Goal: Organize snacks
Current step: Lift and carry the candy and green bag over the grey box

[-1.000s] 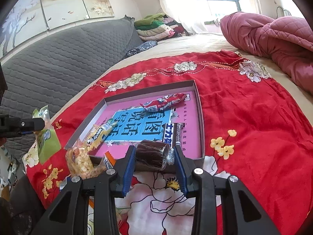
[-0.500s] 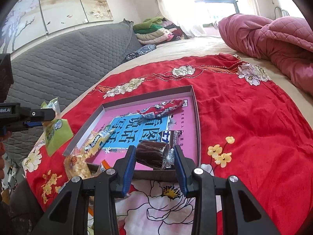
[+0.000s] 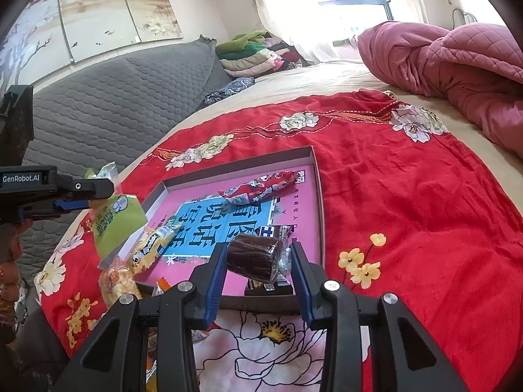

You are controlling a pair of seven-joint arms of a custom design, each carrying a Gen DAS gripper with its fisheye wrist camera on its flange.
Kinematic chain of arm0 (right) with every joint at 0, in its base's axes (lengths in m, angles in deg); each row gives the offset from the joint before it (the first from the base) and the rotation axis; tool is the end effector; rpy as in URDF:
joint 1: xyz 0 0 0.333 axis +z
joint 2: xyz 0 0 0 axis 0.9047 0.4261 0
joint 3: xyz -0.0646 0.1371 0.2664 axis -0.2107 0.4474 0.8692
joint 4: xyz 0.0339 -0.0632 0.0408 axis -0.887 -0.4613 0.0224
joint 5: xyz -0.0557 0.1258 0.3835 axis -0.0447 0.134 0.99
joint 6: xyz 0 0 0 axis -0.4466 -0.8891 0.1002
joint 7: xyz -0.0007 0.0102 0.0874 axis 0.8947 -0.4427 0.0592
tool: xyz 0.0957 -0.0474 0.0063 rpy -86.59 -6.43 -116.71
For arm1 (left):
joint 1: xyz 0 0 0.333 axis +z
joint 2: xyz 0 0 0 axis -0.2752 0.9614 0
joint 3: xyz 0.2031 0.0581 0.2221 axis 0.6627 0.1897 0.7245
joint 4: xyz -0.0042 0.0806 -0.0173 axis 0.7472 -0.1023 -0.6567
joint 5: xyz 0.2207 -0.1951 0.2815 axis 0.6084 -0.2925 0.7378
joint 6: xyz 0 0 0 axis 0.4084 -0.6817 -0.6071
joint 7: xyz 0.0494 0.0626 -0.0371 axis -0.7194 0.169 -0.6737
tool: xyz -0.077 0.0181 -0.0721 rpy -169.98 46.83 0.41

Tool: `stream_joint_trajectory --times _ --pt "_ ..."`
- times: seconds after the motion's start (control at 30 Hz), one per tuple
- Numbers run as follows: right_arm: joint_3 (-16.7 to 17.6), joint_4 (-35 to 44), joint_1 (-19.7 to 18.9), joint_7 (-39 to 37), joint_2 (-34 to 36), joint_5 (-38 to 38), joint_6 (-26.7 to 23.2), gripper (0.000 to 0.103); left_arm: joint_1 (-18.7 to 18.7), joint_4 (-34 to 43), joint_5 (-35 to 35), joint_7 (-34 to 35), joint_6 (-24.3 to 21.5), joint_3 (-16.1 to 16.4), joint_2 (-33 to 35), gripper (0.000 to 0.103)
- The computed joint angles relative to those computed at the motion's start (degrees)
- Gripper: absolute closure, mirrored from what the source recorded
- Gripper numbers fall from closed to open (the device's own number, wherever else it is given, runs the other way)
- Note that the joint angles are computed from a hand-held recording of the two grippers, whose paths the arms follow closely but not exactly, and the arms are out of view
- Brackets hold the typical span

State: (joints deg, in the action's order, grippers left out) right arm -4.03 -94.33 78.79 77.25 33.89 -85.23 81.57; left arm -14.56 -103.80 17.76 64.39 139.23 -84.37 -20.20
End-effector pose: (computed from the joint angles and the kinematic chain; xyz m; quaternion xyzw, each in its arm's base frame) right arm 0.5924 0.1840 0.4796 -0.5174 0.7293 -0.2439 0.3754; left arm 0.7235 -0.1149 0.5591 -0.5444 0.7712 -0.3241 0.0613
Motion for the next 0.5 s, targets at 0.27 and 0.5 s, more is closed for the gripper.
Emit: stream_joint_trajectory --times 0.27,0.5 --pt "-0.1 0.3 0.1 0.1 0.2 -0.4 -0.4 0.065 -1.6 1.7 2.3 -0.7 0.7 -0.1 2.0 0.064" --pt "-0.2 0.6 0.1 -2.9 1.1 2.5 0.3 0.064 -2.2 2.2 3.5 -1.0 1.1 -0.5 3.1 0.064"
